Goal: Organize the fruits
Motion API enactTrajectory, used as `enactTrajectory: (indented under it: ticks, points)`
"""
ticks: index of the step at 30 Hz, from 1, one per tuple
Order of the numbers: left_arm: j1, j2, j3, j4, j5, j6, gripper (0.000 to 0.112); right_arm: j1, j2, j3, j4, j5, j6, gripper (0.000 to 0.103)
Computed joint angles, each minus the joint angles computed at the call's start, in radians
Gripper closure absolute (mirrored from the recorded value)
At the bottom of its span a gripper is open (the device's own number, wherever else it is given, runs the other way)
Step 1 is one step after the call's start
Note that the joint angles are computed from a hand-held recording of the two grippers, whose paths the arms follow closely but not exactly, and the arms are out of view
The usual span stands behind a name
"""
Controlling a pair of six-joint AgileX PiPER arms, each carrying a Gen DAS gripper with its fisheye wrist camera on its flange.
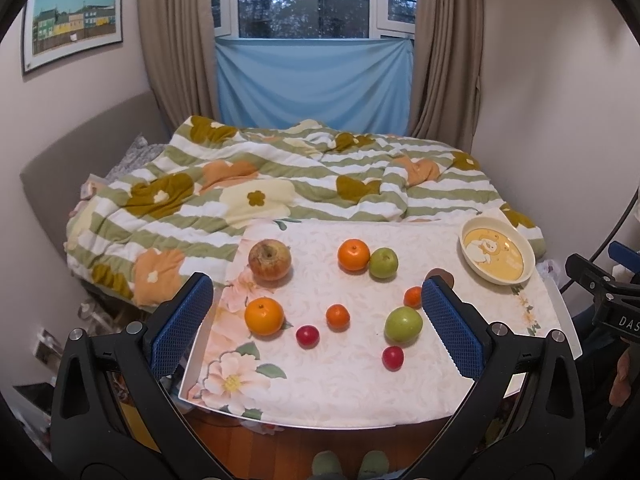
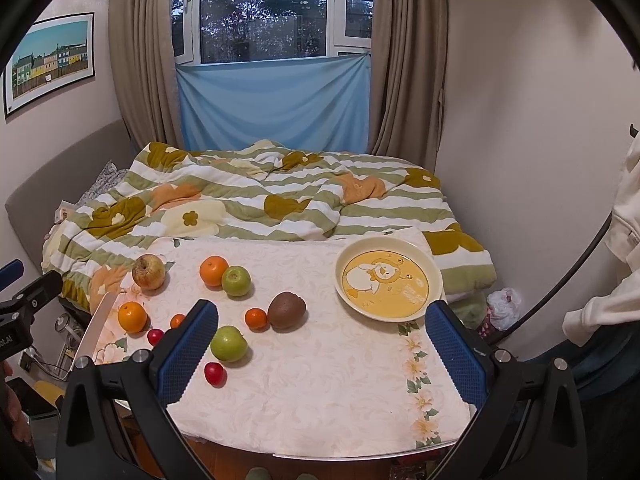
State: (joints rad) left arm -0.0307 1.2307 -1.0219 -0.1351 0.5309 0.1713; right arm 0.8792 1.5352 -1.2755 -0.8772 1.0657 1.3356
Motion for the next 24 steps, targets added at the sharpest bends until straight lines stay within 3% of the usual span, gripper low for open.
enactTrajectory:
  ticks: [24]
  points:
    - [0.013,0.014,-0.009,-0.02,-0.005,0.024,0.009,0.023,0.021,-0.025,-0.013,0.011,0.015,0.0]
